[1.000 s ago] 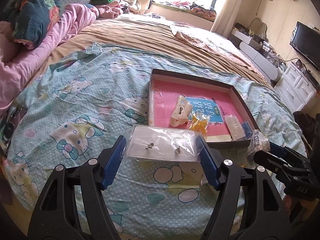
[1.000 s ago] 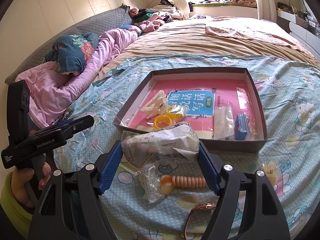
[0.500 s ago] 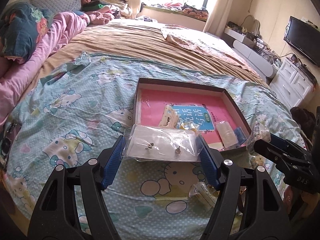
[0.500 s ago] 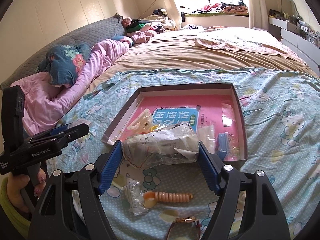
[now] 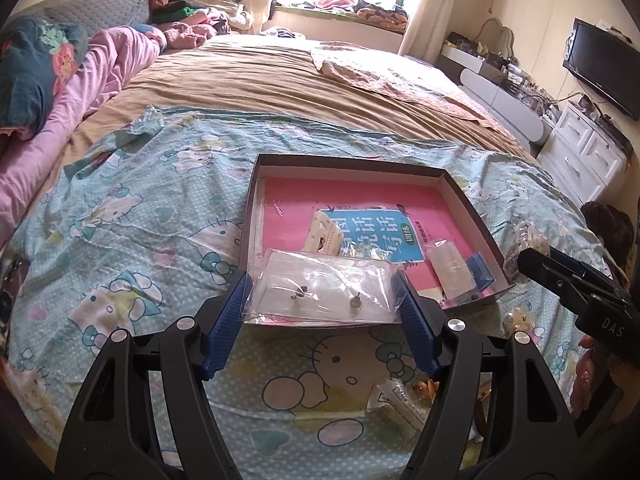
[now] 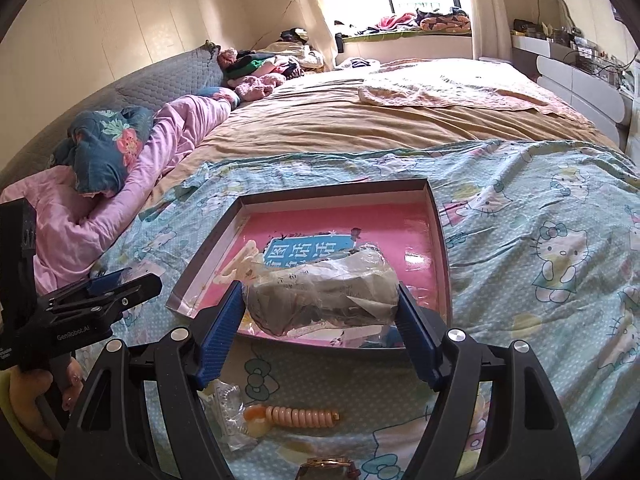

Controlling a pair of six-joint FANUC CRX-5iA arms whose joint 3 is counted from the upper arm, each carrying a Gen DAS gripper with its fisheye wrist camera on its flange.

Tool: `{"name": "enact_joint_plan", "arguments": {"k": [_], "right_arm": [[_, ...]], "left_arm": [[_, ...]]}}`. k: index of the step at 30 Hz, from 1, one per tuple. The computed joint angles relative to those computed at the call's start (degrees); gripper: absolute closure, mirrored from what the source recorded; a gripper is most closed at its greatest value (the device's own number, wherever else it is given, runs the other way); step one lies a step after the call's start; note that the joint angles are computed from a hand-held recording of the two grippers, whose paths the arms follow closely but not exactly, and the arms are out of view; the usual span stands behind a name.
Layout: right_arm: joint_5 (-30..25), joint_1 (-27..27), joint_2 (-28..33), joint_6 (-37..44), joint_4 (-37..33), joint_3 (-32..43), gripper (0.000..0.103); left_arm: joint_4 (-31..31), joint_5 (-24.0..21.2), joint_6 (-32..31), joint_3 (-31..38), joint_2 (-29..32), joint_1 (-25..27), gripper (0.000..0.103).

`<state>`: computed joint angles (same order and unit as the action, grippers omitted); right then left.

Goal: Organize jewelry
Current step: 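Carry the earring packet with the left tool into the tray while the right tool carries the bag there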

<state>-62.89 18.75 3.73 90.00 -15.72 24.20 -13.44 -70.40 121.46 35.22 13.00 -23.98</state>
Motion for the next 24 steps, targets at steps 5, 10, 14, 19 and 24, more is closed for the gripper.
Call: {"name": "enact_joint_plan", "arguments": {"k": [5,10,14,19,24], "right_arm": [[0.5,-0.3,1.2,-0.9,0.9,0.5,0.031],[0.6,0.1,2.5,-1.4,2.5,1.2,0.031],[0.8,0.8,3.4,-1.7,4.2,1.3,0.030],[0.8,1.6,4.6,-1.9,5.5,1.7,0.030],[0.6,2.3,5.3,-1.8,6.1,1.9,0.030]], "left_arm": [[0.8,-0.3,-0.6,0.7,1.4,0.2,0.040],[2.1,-0.6,-1.1,0.3,2.3,1.0,0.040],[3.3,-0.4,-1.3,-0.2,2.7,1.6,0.040],[4.1,-0.2,-1.9,-0.3,3.4,2.1,0.040],[4.8,0.1,-2.4,-0.7,4.0,2.6,0.040]]}}
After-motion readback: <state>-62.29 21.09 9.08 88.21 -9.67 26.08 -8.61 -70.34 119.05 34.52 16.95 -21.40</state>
